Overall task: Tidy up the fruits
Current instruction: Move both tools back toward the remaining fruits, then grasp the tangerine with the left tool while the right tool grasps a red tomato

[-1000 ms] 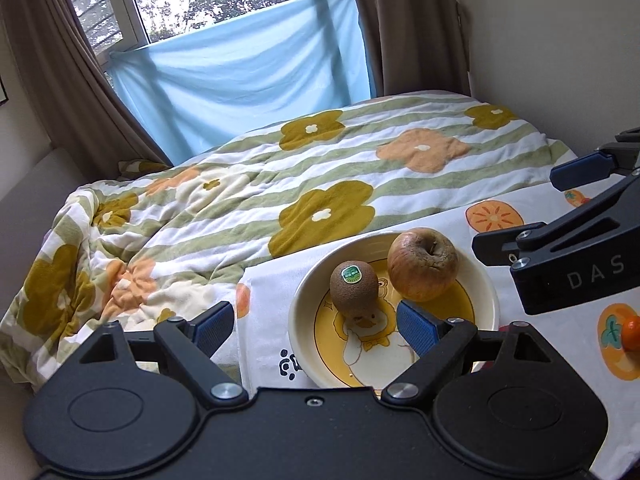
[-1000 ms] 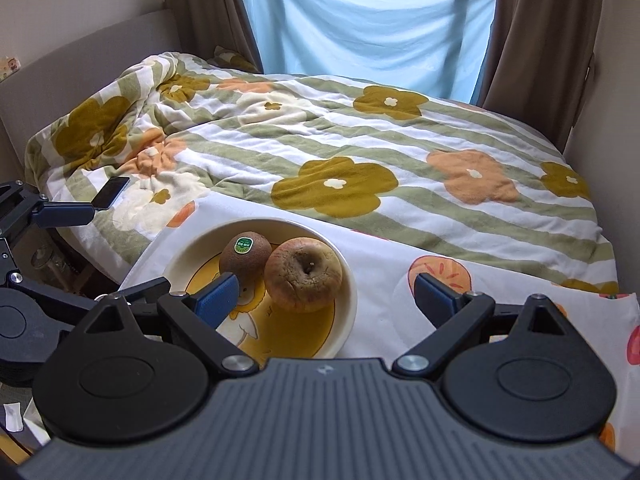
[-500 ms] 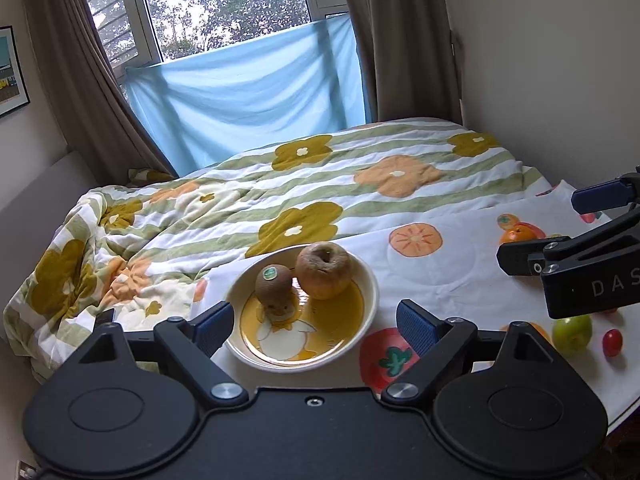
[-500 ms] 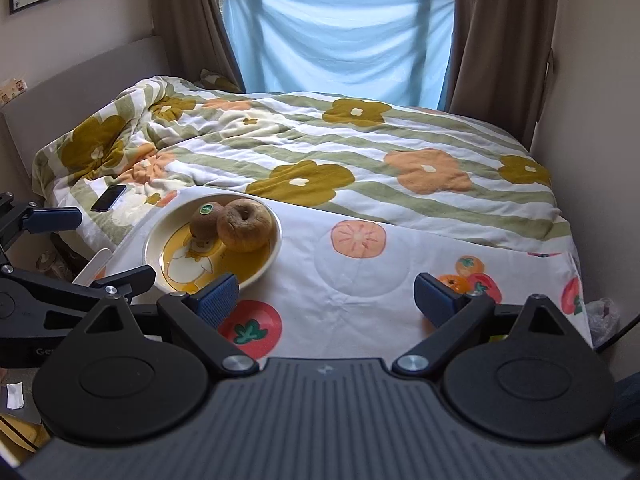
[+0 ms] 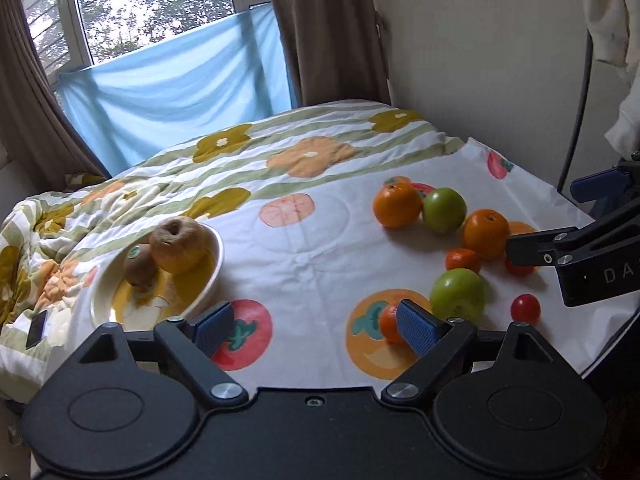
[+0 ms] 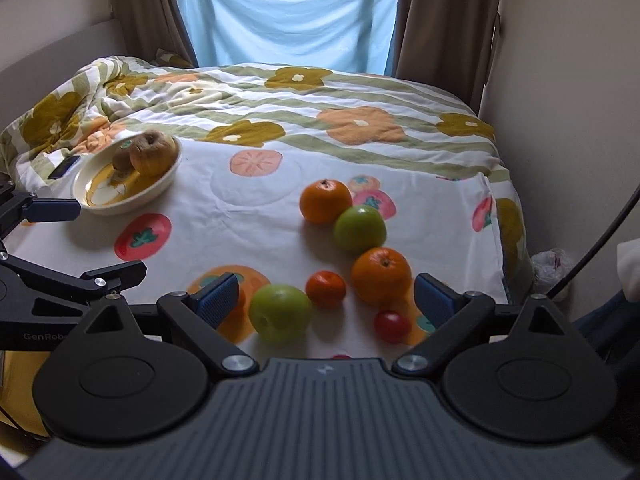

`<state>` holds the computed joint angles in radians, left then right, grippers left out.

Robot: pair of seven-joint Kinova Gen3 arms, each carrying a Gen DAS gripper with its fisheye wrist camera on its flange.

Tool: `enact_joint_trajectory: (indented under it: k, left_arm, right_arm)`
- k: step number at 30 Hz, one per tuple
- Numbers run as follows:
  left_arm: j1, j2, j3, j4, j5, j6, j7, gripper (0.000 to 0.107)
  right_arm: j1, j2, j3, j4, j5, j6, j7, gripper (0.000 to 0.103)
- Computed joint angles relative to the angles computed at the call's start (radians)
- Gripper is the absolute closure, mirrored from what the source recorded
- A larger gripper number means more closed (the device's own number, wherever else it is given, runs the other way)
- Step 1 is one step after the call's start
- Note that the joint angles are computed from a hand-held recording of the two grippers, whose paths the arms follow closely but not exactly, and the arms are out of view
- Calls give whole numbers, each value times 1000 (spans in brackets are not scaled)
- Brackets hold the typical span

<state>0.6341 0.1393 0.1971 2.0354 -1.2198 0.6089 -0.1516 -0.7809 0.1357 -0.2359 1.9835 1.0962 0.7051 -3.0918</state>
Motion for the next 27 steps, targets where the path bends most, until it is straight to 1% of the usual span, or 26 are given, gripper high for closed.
enact_joint_trajectory:
  k: [4, 8, 10, 12, 14, 15, 17, 18, 19, 20, 21, 27]
  left_arm:
    - [28, 85, -15, -2, -101, -38, 79, 16]
    - [51, 155, -50, -18, -160, -74, 115, 17]
    - [59, 181, -66, -24, -184, -85, 125, 17]
    - [63, 198, -76, -30, -193, -92, 121, 20]
    - [64, 211, -85, -34, -203, -100, 115, 23]
    - [65, 215, -88, -36, -206, -106, 112, 24]
    - [66, 223, -94, -39, -210, -116, 105, 27]
    - [67, 228, -95, -43, -208, -117, 98, 30]
    - [67, 233, -97, -48, -197, -117, 83, 32]
    - [65, 238, -93, -51, -196, -115, 80, 38]
    - [74, 240, -109, -50, -207, -127, 94, 40]
    - [66, 242, -125, -62, -189, -177, 69, 51]
  right_arm:
    - [21, 4, 14, 83, 39, -53, -61, 0]
    - [37, 30, 27, 134, 95, -109, -147, 0]
    - [40, 41, 34, 155, 132, -137, -198, 0]
    - [39, 52, 37, 169, 172, -155, -252, 0]
    - [43, 60, 37, 176, 201, -175, -281, 0]
    - [43, 62, 38, 181, 220, -183, -301, 5]
    - [53, 69, 36, 179, 229, -207, -300, 14]
    - [58, 71, 36, 179, 226, -218, -293, 16]
    - [60, 74, 37, 178, 226, -226, -292, 17]
    - [60, 77, 38, 177, 228, -231, -293, 19]
    - [62, 80, 40, 175, 227, -235, -288, 20]
    - [66, 89, 52, 169, 214, -260, -266, 27]
